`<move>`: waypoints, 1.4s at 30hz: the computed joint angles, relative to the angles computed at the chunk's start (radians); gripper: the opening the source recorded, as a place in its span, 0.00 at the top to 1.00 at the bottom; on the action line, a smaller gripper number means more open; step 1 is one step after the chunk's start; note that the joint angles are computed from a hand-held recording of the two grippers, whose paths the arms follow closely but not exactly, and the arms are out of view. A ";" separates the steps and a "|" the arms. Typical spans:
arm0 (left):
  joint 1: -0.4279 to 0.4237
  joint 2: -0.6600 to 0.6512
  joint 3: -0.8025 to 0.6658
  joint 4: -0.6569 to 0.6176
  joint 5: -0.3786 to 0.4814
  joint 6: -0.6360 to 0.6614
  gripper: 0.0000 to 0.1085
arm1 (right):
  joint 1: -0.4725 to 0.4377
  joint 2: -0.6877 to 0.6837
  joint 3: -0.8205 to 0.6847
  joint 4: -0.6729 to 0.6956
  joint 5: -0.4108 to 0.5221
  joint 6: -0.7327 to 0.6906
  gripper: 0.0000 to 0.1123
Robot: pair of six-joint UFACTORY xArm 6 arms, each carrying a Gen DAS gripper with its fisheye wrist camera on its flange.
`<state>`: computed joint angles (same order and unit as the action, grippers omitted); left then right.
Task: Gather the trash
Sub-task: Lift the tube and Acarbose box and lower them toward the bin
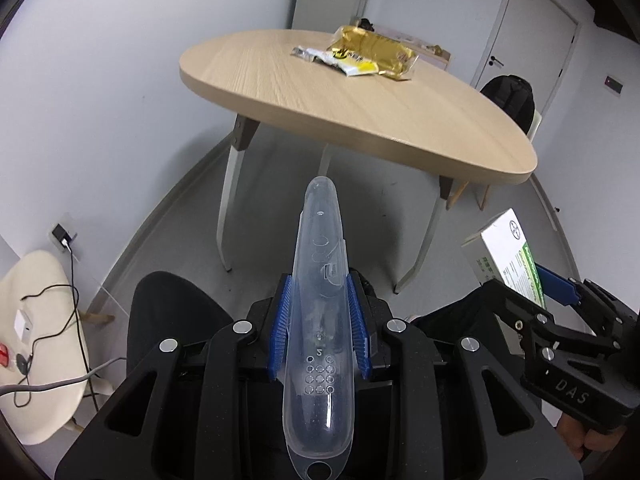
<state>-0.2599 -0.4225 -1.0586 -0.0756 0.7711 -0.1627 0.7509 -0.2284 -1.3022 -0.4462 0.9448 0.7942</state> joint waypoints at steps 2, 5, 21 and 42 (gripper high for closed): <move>0.001 0.006 0.005 0.000 -0.003 0.001 0.75 | -0.001 0.006 0.009 -0.001 -0.004 0.006 0.42; 0.000 0.008 0.025 -0.005 -0.014 0.004 0.75 | -0.008 0.010 0.027 0.004 -0.015 0.014 0.42; -0.029 0.158 -0.007 0.030 -0.045 -0.025 0.75 | -0.086 0.043 0.127 0.021 -0.098 0.031 0.42; -0.049 0.619 -0.300 -0.001 -0.016 0.012 0.75 | -0.263 0.361 0.015 0.211 -0.205 -0.150 0.41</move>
